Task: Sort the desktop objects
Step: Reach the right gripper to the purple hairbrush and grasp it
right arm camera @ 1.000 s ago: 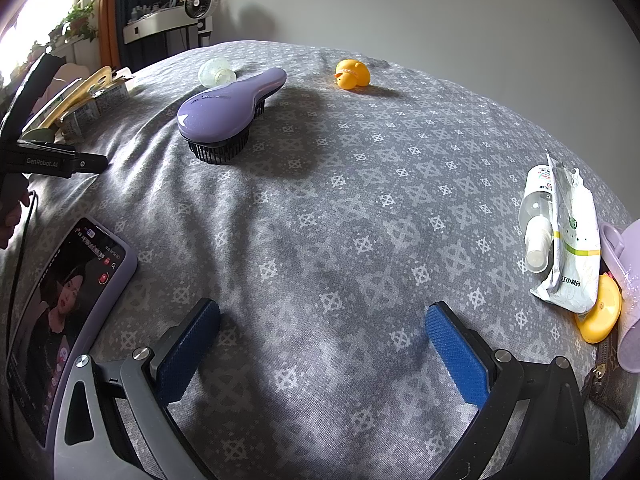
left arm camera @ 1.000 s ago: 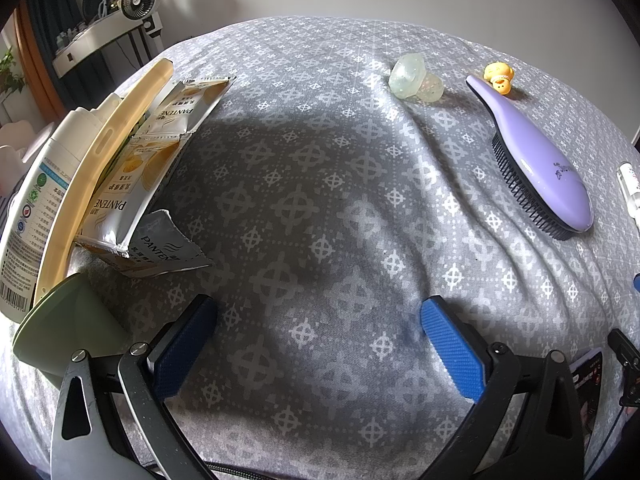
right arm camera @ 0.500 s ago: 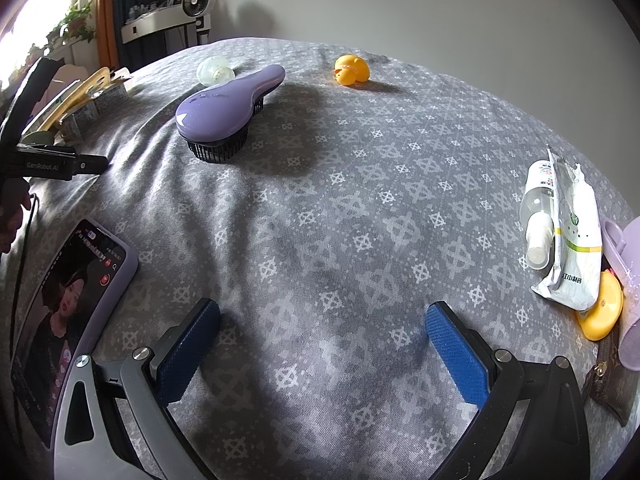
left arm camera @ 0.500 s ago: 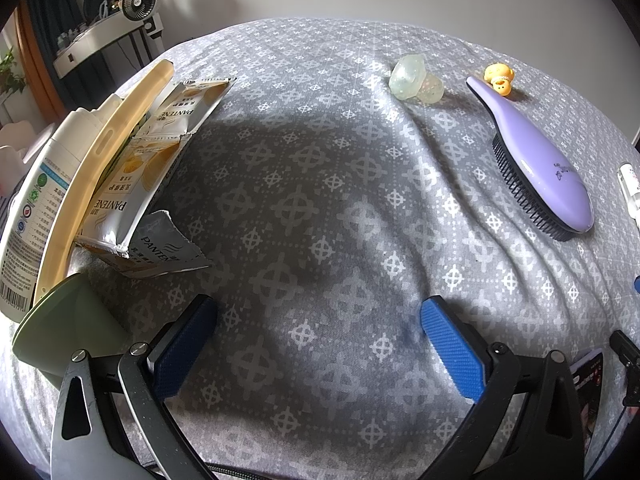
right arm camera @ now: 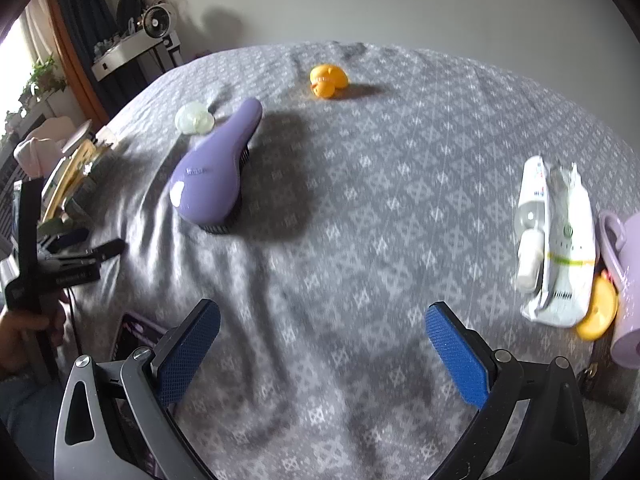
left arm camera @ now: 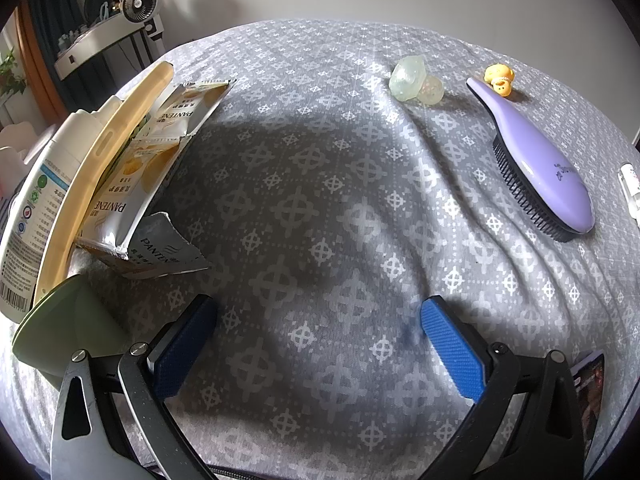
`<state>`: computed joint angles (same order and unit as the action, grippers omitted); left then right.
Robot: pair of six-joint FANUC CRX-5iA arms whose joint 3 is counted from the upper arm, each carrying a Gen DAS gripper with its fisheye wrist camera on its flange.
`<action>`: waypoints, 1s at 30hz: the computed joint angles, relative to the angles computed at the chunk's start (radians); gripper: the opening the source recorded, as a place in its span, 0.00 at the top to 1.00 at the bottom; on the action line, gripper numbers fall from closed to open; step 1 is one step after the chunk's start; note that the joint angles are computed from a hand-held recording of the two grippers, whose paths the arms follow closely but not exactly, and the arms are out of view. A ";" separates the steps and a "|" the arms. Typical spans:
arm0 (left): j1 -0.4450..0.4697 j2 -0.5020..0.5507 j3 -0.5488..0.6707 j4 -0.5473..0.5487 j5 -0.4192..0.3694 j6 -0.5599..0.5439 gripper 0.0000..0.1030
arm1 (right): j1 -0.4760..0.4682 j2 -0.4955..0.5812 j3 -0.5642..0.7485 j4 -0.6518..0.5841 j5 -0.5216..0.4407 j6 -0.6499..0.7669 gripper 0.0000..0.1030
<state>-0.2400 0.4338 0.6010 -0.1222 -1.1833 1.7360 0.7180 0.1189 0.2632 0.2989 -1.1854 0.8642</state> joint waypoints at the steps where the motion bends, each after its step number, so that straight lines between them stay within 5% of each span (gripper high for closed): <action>1: 0.000 0.000 0.000 0.000 0.000 0.000 0.00 | 0.001 0.018 0.033 0.004 -0.002 0.019 0.00; 7: 0.001 0.005 0.005 -0.001 0.000 0.000 0.00 | -0.024 0.159 0.277 -0.079 -0.013 0.136 0.00; 14: 0.005 0.015 0.018 0.002 0.005 -0.006 0.00 | -0.062 0.454 0.711 -0.220 -0.246 0.303 0.00; 23: 0.019 0.038 0.042 0.006 0.014 -0.020 0.00 | -0.068 0.757 1.145 -0.262 -0.532 0.328 0.00; 27: 0.020 0.031 0.027 0.005 0.028 -0.022 0.00 | -0.049 0.754 1.110 -0.206 -0.506 0.362 0.03; 30: 0.010 0.019 0.007 -0.004 0.038 -0.012 0.00 | -0.050 0.650 0.928 -0.198 -0.392 0.343 0.32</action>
